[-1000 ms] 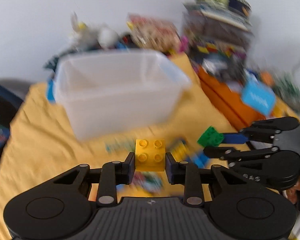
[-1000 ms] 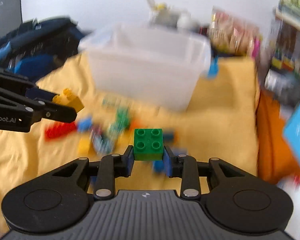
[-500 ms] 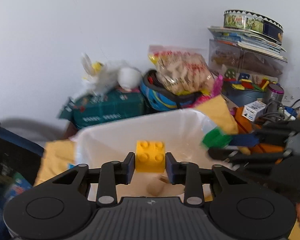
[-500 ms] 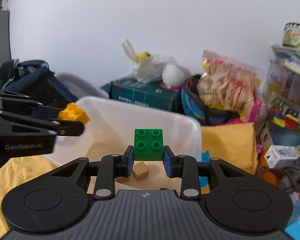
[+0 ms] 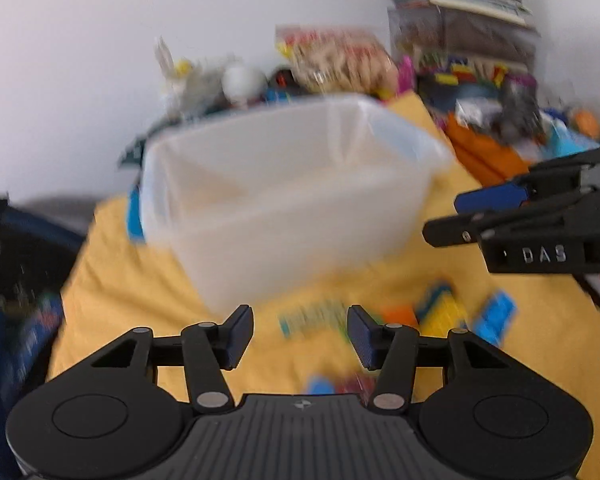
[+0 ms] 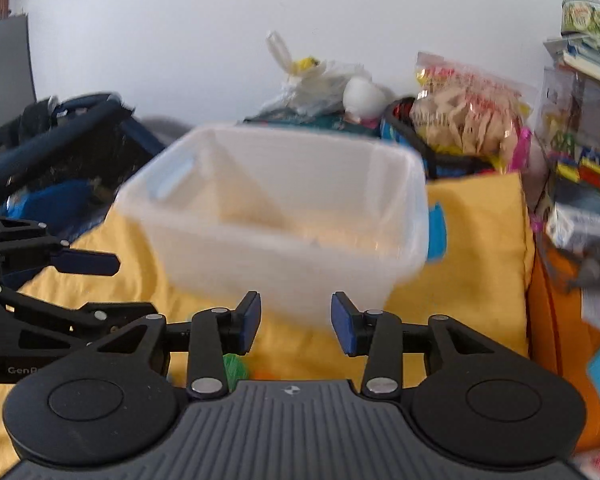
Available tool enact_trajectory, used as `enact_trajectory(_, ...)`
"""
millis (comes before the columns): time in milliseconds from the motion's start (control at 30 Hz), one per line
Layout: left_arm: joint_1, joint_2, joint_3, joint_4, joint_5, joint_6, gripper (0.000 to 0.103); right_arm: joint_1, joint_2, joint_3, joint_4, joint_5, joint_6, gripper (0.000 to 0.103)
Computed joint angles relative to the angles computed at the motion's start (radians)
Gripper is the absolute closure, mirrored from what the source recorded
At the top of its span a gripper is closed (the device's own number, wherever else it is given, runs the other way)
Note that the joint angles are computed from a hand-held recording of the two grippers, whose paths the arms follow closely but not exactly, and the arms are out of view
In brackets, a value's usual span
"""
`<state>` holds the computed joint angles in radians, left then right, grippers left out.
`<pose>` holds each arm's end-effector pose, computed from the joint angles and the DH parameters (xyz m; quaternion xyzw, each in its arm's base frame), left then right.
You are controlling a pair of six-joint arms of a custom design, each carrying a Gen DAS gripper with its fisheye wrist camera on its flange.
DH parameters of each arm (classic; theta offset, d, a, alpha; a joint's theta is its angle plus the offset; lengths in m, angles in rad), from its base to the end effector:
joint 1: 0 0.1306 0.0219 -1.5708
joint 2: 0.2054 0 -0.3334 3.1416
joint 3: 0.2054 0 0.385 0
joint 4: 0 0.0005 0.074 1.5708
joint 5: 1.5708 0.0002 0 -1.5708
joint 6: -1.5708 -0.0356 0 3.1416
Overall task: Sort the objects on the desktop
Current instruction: 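Move both open grippers back over the toy pile, then grasp the blue square brick with the right gripper while the left grasps the small red brick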
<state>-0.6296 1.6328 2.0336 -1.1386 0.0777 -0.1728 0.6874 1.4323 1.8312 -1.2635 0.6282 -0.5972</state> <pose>0.4389 -0.3238 0.5286 0.3713 0.8351 -0.1261 0.3857 0.3734 0.2788 0.5344 0.0665 0.8963 -0.0351 0.4370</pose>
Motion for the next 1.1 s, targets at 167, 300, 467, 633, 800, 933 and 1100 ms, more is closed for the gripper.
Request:
enact_trajectory(167,-0.009,-0.143,-0.221,-0.039,0.026,0.029,0.047,0.073,-0.057,-0.116,-0.032,-0.081,-0.093,0.063)
enact_trajectory(300,-0.007,-0.203,-0.312,-0.056,0.072,0.049,0.047,0.135,-0.081,-0.164,-0.089,-0.092,-0.110,0.063)
enact_trajectory(467,-0.016,-0.228,-0.353,-0.076,0.088,0.054,0.046,0.159,-0.111,-0.218,-0.137,-0.109,-0.172,0.063)
enact_trajectory(633,-0.026,-0.223,-0.362,-0.093,0.086,0.056,0.045,0.157,-0.125,-0.250,-0.146,-0.143,-0.223,0.063)
enact_trajectory(800,-0.031,-0.227,-0.364,-0.096,0.084,0.053,0.046,0.168,-0.117,-0.253,-0.137,-0.159,-0.213,0.062)
enact_trajectory(933,-0.035,-0.235,-0.366,-0.099,0.065,0.045,0.046,0.177,-0.108,-0.248,-0.130,-0.166,-0.198,0.063)
enact_trajectory(1100,-0.041,-0.261,-0.387,-0.092,0.048,0.021,0.046,0.185,-0.110,-0.242,-0.126,-0.140,-0.178,0.063)
